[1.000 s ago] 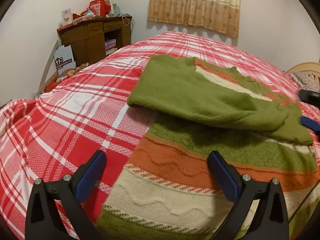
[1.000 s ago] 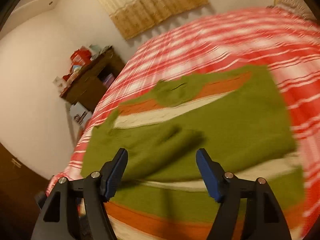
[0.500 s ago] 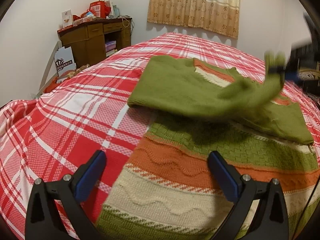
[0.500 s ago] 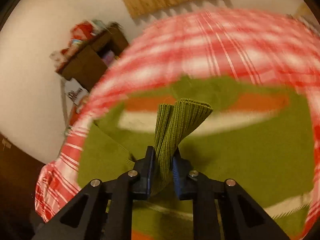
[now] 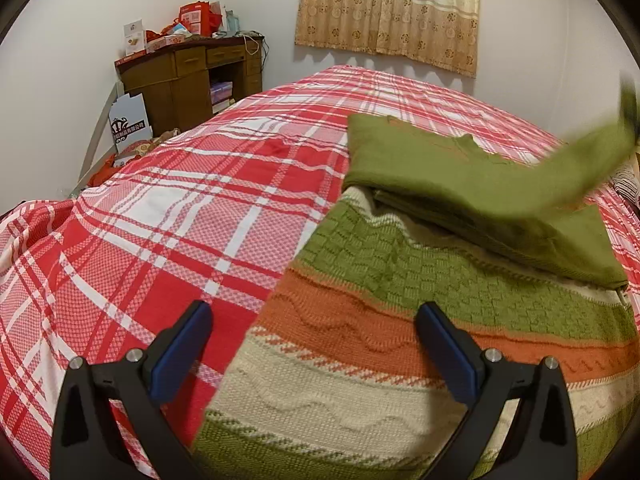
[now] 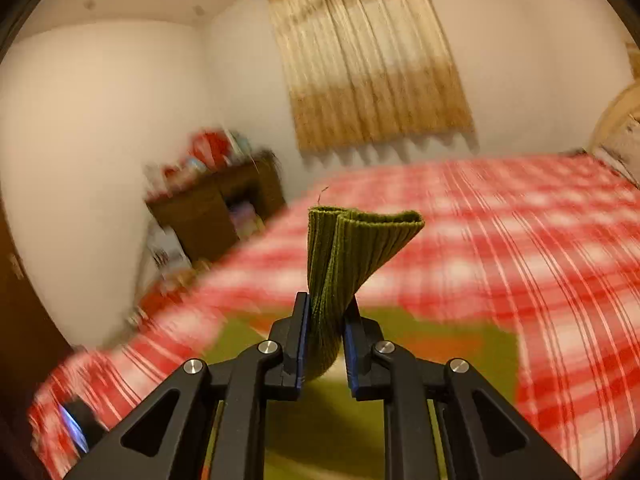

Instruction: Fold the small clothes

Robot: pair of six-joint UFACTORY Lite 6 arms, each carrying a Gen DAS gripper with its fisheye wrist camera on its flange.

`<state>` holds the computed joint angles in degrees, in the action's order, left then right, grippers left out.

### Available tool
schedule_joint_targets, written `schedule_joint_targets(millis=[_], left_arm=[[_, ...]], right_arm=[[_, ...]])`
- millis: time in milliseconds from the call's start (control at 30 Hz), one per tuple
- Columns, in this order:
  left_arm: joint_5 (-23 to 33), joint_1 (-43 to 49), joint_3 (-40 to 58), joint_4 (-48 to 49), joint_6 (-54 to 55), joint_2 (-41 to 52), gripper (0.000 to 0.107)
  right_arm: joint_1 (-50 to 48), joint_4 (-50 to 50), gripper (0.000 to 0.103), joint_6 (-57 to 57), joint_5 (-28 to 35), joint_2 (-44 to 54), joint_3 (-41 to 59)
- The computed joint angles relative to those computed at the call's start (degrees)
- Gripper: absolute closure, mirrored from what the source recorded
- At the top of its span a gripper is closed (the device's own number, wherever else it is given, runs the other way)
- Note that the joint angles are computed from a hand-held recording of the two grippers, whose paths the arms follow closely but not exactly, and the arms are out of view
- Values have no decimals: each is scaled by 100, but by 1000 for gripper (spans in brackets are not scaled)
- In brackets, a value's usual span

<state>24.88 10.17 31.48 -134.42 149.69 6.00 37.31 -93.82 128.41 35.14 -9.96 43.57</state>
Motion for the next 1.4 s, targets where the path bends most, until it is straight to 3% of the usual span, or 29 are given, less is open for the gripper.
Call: schedule_joint_targets(millis=[133,200,300,400,467,600,733,800,967,1167,1233,1400], left_arm=[[-6,-12,-1,-13,5,0,4],[-4,-6,4,-8,4,7,4],[-3,-6,4,-25,23,8,4],[-24,-29,-11,-80,59,-16,4],[-31,-32,-11,-83,63,-18,4],[-30,-29,-12,-79,63,-19,4],[-28,-31,-19,-78,60,-26,4],[-28,-28,-16,-83,67,-23,4],[-27,-22,-16,-61,48,-26,4],[-27,-23,-17,-66,54,-25,4],[-25,-23,-19,-49,35,-28,4],[-18,-18,-7,-30,15,-14,4]], right_arm=[[-241,1344,61,-694,278,557,-769],[-218,1635,61,-307,519,335,-1334],[-331,1988,61,267,661,-1008,-2406],[-916,2142,60,13,55,-2629,-3095],[-1281,2394,60,-467,-426,-3059,-3091],[-1560,1951,41,-434,-1151,-1917,-2196],[-1350,2045,41,-551,-1534,-750,-1446],[-1147,1397,41,142,-1763,-250,-1184],[-730,1323,41,193,-1332,742,-424],[-888,2529,41,-1160,-1176,1928,407],[-664,2292,41,-913,-937,1833,237],[-267,2766,41,-1033,-627,994,-640]])
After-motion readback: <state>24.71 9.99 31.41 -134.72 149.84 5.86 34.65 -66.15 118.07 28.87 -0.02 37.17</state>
